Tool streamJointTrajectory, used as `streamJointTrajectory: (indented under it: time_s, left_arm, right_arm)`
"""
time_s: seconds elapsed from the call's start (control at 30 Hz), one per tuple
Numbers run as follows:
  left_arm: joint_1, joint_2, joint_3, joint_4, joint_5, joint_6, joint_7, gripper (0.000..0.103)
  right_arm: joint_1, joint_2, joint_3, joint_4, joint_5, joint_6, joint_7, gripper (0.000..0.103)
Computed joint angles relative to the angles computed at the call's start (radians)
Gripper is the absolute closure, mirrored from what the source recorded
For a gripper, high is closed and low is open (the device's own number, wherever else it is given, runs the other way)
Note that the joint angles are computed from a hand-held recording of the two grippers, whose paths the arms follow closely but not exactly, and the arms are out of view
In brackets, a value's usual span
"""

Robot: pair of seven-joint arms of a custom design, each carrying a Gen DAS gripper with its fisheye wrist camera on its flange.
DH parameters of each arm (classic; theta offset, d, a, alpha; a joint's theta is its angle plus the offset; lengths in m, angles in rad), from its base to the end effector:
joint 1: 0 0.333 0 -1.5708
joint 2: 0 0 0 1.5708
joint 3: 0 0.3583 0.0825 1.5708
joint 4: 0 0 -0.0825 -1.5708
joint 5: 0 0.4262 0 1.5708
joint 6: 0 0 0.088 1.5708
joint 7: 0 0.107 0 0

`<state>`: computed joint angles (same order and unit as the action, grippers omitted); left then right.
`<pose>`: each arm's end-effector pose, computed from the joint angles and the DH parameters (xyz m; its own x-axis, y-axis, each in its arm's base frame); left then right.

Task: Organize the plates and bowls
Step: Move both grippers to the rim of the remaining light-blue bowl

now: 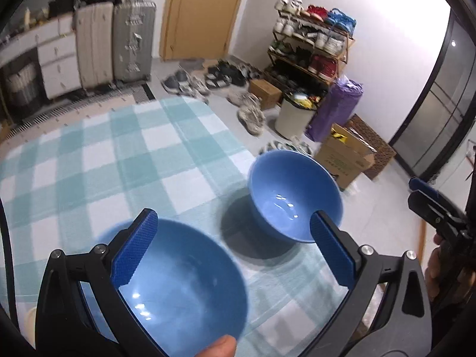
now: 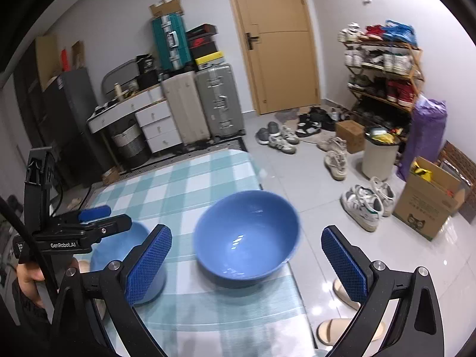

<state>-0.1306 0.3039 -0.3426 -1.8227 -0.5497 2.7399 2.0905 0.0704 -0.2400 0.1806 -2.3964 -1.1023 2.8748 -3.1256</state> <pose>0.6604 -0.2885 0.4629 -0.5444 -0.8001 0.2520 -0.7196 0.2911 -0.6304 0.4864 0.1808 0.4811 -0.2451 -0.9506 -0.1907 -0.5793 0.3013 -0.7574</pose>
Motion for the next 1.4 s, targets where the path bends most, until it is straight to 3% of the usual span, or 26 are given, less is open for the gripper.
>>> streamJointTrajectory:
  time_s: [0.37,0.63,1.0,1.33,1.4]
  left_arm:
    - [-0.101,0.158,0.057,0.16,0.271,-0.027,-0.225,0.001]
    - [-0.135,0.236,0.06,0.251,0.387,-0.047,-0.305,0.001]
    - [-0.173,0.313,0.086,0.34,0.49,-0.079,-0.393,0.001]
    - [-0.168,0.369,0.064,0.401,0.484,-0.124,-0.395,0.001]
    - [-0.172,0.376,0.065,0.411,0.483,-0.134,-0.396,0.006]
  right_arm:
    - [-0.06,0.023,-0.039,-0.033,-0.03,0.08,0.04,0.001]
    - [-0.074,0.076,-0.061,-0.02,-0.046,0.123,0.046,0.001]
    - [-0.043,0.164,-0.113,0.024,-0.023,0.164,0.002,0.002]
    - [0.025,0.26,-0.181,0.056,0.197,0.212,-0.211,0.028]
    - [0.039,0.274,-0.195,0.058,0.23,0.223,-0.234,0.035]
